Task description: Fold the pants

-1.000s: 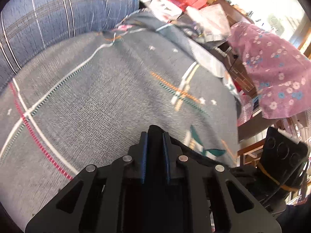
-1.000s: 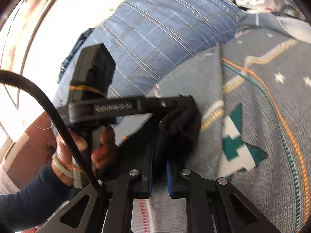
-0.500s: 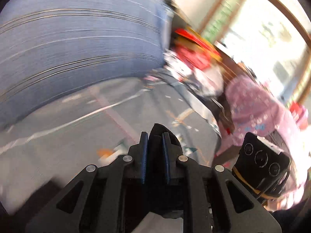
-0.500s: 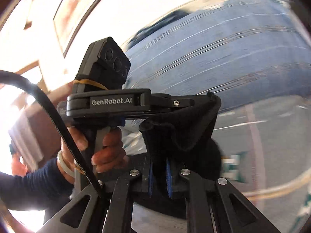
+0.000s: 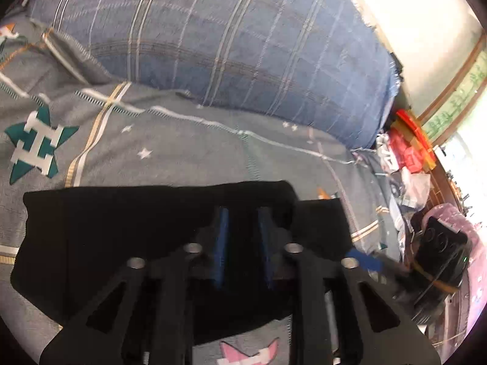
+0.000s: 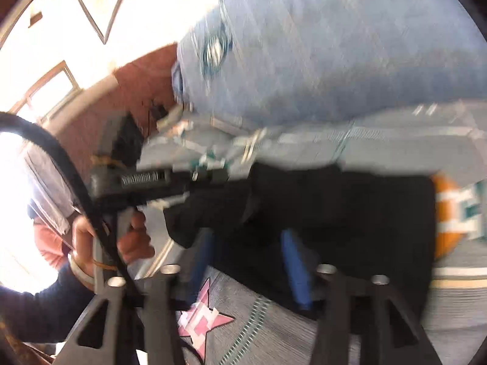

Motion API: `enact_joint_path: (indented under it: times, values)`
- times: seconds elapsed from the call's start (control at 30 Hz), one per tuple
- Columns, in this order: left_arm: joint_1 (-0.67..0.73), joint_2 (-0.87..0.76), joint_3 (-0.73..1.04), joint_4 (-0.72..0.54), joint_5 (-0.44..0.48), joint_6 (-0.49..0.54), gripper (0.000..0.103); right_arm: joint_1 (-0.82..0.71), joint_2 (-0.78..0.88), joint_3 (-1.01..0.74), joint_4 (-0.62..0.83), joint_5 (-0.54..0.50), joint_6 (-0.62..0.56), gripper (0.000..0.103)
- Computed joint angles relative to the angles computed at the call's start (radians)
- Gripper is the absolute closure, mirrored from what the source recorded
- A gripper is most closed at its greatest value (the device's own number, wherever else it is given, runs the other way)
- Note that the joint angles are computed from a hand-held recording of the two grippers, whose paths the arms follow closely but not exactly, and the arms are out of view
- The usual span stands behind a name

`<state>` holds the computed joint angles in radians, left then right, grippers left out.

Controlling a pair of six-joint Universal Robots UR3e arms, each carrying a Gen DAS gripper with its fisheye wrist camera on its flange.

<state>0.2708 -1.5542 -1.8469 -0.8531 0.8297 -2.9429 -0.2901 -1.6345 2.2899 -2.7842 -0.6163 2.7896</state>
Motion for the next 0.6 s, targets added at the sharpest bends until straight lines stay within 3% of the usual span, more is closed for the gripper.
enact_joint_path:
  times: [0.03, 0.07, 0.17, 0.27, 0.4, 0.6]
  values:
    - [0.002, 0.014, -0.01, 0.007, -0.009, 0.006, 0.056, -0.068, -0.088, 0.032, 0.069, 0.027, -0.042, 0.052]
    - [-0.01, 0.029, -0.025, 0.029, -0.016, -0.001, 0.054, -0.099, -0.158, 0.058, 0.128, 0.03, -0.066, 0.052]
    - [-0.051, 0.055, -0.052, 0.081, -0.023, -0.015, 0.054, -0.166, -0.246, 0.064, 0.211, -0.036, -0.074, 0.051]
    - [-0.135, 0.037, -0.046, 0.134, -0.009, -0.011, 0.054, -0.15, -0.18, 0.047, 0.14, -0.087, -0.002, 0.052]
    - [-0.262, -0.043, -0.023, 0.249, 0.132, -0.055, 0.053, -0.021, -0.045, -0.01, -0.043, -0.232, 0.132, 0.052]
    - [-0.312, -0.14, -0.015, 0.314, 0.347, -0.128, 0.054, 0.074, 0.074, -0.066, -0.129, -0.395, 0.124, 0.051]
